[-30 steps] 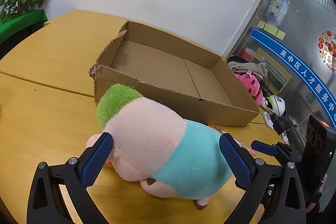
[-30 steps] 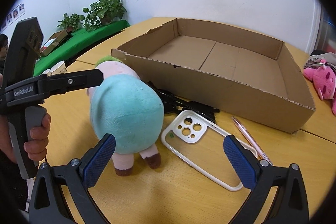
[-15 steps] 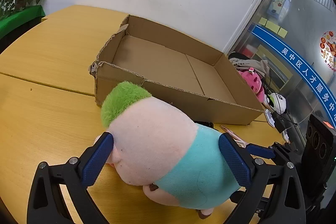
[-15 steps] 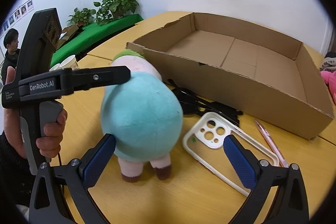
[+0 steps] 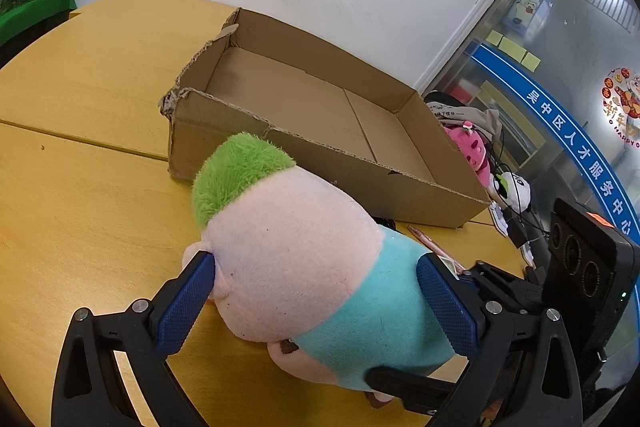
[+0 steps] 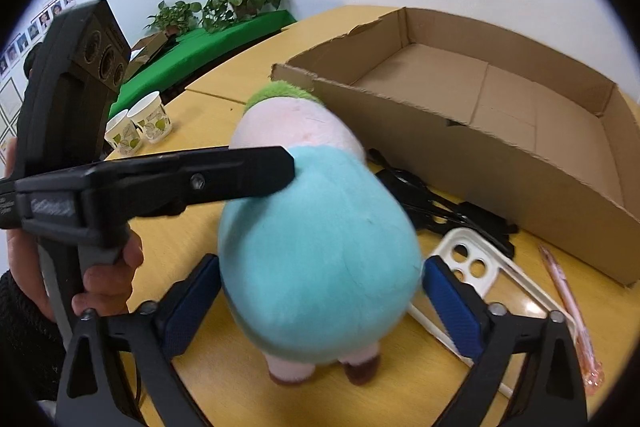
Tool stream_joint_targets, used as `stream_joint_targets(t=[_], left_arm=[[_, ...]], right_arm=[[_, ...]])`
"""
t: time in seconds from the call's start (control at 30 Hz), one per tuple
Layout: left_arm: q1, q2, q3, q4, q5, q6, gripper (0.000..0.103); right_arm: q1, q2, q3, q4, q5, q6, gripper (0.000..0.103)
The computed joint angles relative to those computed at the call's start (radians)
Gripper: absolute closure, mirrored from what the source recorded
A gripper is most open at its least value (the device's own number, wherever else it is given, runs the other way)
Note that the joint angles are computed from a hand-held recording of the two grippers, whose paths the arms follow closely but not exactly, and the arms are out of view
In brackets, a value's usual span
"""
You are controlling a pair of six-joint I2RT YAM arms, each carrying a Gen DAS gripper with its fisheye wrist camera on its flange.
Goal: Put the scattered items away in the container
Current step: 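Close the left gripper on the plush pig while the right gripper clamps its other side, then lift the plush pig with both grippers and carry it over the box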
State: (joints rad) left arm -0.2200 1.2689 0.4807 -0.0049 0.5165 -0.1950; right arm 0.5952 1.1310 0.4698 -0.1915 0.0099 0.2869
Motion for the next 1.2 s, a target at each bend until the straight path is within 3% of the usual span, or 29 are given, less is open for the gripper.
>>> stream_joint_targets(t=[0.13, 0.23, 0.3, 0.37, 0.67, 0.73, 0.8, 0.87, 0.93, 1.03, 1.2], left_arm=[[0.003, -0.019, -0.009, -0.013, 0.007, 0.017, 0.007], [0.016, -0.054, -0.018, -0.032, 0.018, 0.018, 0.018], [0.028, -0.080, -0.019, -0.057, 0.028, 0.020, 0.032], [0.038, -0.094, -0.015, -0.085, 0.043, 0.019, 0.036], [0.011, -0.233, 0.036, -0.185, 0.046, 0.028, 0.036], [0.022, -0.225, 0.055, -0.182, 0.073, 0.025, 0.032], [0.029, -0.198, 0.081, -0.179, 0.097, 0.017, 0.021], [0.014, -0.169, 0.108, -0.173, 0.086, 0.002, 0.019], [-0.010, -0.150, 0.141, -0.179, 0.061, 0.002, 0.019], [-0.043, -0.124, 0.207, -0.214, 0.040, 0.023, 0.027], [-0.072, -0.088, 0.343, -0.287, 0.022, 0.062, 0.036]], right_arm=[[0.012, 0.013, -0.001, 0.006, 0.007, -0.008, 0.014], [0.001, -0.018, -0.021, 0.005, -0.012, 0.001, 0.021], [-0.004, -0.053, -0.037, 0.002, -0.018, 0.010, 0.024], [0.000, -0.094, -0.052, -0.005, -0.007, 0.021, 0.025], [0.055, -0.303, -0.060, -0.086, 0.066, 0.031, 0.030], [0.053, -0.358, -0.066, -0.096, 0.068, 0.037, 0.031], [0.045, -0.395, -0.067, -0.106, 0.057, 0.034, 0.032], [0.057, -0.418, -0.061, -0.118, 0.063, 0.027, 0.034], [0.079, -0.428, -0.050, -0.129, 0.085, 0.025, 0.035], [0.074, -0.440, -0.029, -0.148, 0.104, 0.017, 0.036], [-0.027, -0.455, 0.035, -0.183, 0.045, -0.035, 0.036]])
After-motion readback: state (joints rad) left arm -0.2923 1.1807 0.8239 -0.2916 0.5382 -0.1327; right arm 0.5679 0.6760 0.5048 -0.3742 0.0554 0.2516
